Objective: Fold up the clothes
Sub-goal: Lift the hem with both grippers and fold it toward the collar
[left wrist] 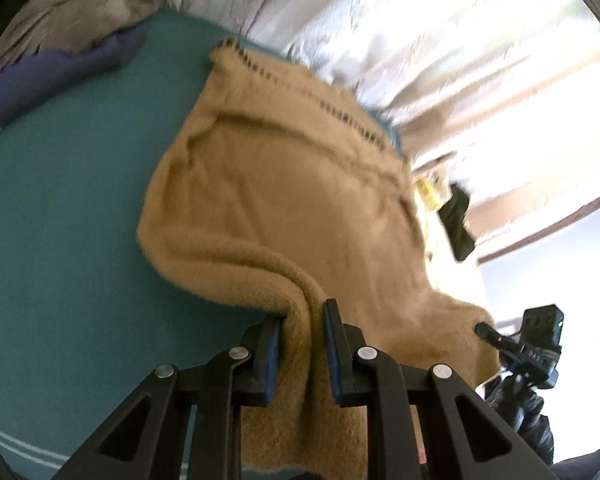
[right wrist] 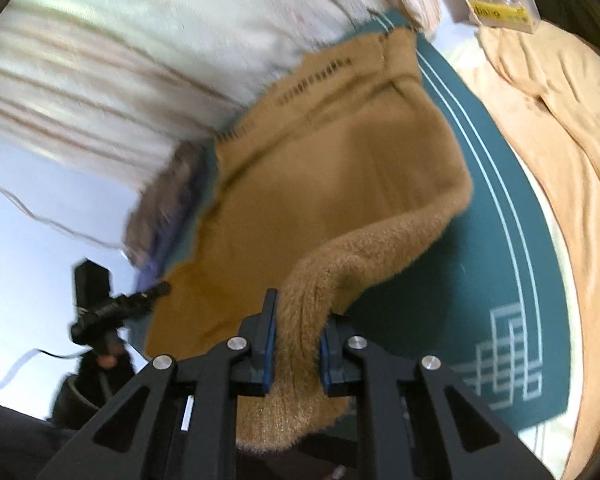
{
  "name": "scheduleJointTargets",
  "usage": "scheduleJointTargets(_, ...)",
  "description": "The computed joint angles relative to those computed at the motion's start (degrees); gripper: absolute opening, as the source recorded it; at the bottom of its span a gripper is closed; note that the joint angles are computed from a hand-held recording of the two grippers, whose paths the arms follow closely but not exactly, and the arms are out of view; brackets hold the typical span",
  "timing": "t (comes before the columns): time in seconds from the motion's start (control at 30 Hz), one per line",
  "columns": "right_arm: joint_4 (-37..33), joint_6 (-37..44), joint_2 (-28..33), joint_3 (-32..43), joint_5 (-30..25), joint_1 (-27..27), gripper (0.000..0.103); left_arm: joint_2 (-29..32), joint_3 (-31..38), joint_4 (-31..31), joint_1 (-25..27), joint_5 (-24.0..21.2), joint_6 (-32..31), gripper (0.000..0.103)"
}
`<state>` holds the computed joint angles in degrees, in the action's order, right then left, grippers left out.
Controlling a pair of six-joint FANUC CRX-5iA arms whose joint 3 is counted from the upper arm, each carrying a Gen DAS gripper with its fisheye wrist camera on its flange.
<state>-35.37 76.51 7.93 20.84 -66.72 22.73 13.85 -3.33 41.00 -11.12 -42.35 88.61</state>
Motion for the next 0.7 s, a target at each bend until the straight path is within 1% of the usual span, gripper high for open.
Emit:
scheduleJointTargets(0.17,-0.7,-0.5,2.5,4.7,2.4,-0.7,0.018,0.1,0.8,4.3,1.7,1.5,-2.8,0.020)
scheduleJointTargets(0.2,-0.2,-0.8,3.3,6.0,2.8,-0.5,0.018,1.4,2.5,4.1,1.6,1.7,-2.1,0.020)
scheduleJointTargets(0.37,1.8,-2.4,7.5,12.2,3.5,-0.1,0.018,4.4,6.5,4.9,3.1,1.7,-2.3,0.020)
scheduleJointTargets(0.4,2.4,-2.9,8.4,13.5,3.6,0.0,0.018,5.3,7.8,5.0,3.4,1.6,-2.4,0.020)
scheduleJointTargets(0.5,4.6,-5.0,11.5,18.1,3.6,0.4,0.018,7.8,11.5,4.8,4.2,1.4,-2.3,0.015)
scheduleJointTargets(0.63,7.5,-7.3,16.4,25.0,2.3,0.9,0.018,12.4,18.5,3.8,5.6,-0.2,-2.1,0.014)
scheduleJointTargets(0.7,8.8,-8.3,19.5,29.3,1.0,1.1,0.018,14.7,22.0,3.7,6.2,-1.9,-2.0,0.014)
